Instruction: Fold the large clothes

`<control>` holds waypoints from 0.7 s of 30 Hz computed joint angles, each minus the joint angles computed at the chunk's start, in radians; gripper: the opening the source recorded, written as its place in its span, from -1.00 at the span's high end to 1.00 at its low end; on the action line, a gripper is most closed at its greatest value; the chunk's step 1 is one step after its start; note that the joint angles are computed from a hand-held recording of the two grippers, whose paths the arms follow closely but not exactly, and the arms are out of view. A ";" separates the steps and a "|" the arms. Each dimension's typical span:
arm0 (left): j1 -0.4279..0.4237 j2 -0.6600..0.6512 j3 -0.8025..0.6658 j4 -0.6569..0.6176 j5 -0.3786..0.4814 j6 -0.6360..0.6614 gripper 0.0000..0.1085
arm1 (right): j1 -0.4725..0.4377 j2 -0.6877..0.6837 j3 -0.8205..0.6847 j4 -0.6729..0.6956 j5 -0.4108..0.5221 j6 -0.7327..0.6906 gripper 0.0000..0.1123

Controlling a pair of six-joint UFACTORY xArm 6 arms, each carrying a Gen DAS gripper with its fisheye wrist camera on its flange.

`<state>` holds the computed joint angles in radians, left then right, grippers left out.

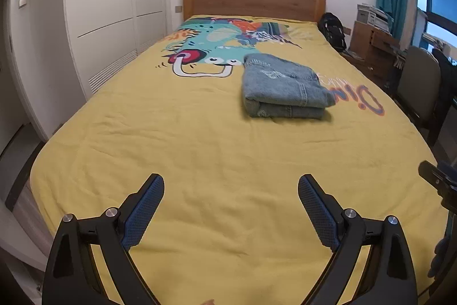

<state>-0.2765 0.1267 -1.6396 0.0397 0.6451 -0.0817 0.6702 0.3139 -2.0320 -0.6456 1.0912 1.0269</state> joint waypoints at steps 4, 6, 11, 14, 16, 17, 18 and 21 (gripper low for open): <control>-0.005 0.010 -0.007 0.002 -0.004 0.019 -0.71 | 0.006 0.024 -0.032 -0.011 0.019 -0.014 -0.83; -0.005 0.011 -0.001 0.009 -0.016 0.014 -0.71 | 0.009 0.032 -0.040 -0.021 0.029 -0.014 -0.83; -0.004 0.021 0.000 0.047 -0.029 -0.012 -0.71 | 0.014 0.039 -0.048 -0.039 0.046 -0.007 -0.83; -0.001 0.022 0.007 0.048 -0.037 -0.015 -0.71 | 0.016 0.048 -0.060 -0.042 0.062 -0.014 -0.83; 0.001 0.022 0.011 0.043 -0.041 -0.017 -0.71 | 0.016 0.050 -0.062 -0.038 0.069 -0.016 -0.83; 0.002 0.023 0.010 0.044 -0.041 -0.019 -0.71 | 0.016 0.047 -0.057 -0.037 0.067 -0.014 -0.83; 0.003 0.024 0.010 0.043 -0.041 -0.018 -0.71 | 0.016 0.046 -0.054 -0.038 0.067 -0.013 -0.83; 0.004 0.022 0.010 0.046 -0.042 -0.017 -0.71 | 0.016 0.042 -0.045 -0.041 0.068 -0.011 -0.83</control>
<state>-0.2721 0.1491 -1.6293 0.0857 0.6030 -0.0983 0.6860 0.3561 -2.0772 -0.6869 1.1593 1.0158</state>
